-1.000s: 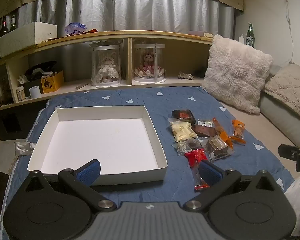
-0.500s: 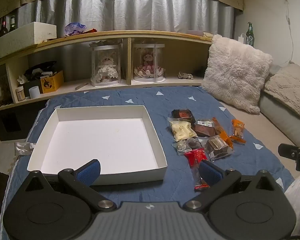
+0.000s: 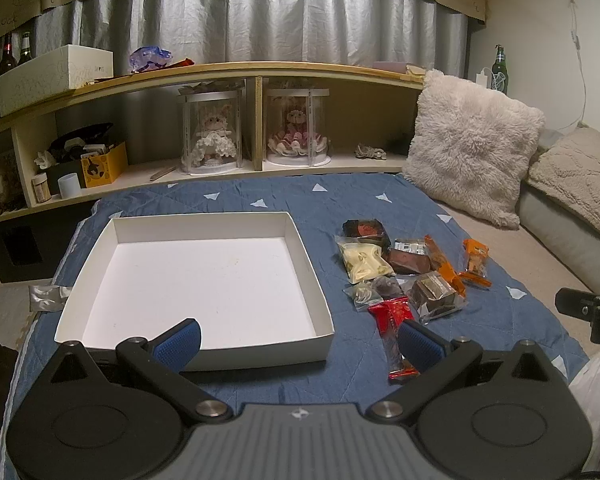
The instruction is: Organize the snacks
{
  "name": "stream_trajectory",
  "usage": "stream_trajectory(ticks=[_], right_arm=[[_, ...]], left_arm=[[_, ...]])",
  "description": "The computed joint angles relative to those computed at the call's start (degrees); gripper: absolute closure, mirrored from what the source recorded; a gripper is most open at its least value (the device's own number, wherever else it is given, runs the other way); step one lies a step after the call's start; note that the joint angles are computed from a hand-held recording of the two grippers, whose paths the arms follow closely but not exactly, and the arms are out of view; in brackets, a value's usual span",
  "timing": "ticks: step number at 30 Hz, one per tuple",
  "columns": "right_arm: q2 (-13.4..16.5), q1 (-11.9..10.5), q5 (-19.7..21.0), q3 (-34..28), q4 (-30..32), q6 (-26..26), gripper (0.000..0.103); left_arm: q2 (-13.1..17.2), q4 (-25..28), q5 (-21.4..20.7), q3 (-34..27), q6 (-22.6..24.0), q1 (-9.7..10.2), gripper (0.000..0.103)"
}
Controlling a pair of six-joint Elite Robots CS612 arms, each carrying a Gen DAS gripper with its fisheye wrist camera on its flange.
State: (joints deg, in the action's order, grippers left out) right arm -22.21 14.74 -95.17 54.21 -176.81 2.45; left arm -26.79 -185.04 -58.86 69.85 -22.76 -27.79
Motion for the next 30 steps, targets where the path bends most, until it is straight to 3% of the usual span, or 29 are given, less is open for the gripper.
stream_trajectory(ticks=[16,30], right_arm=[[-0.15,0.07,-0.37,-0.15,1.01,-0.13,0.001],[0.99,-0.44,0.98,-4.35,6.66,2.8,0.001]], left_arm=[[-0.29,0.47,0.04,0.23,-0.51,-0.1,0.0],[2.4,5.7,-0.01,-6.47,0.15,0.08,0.0]])
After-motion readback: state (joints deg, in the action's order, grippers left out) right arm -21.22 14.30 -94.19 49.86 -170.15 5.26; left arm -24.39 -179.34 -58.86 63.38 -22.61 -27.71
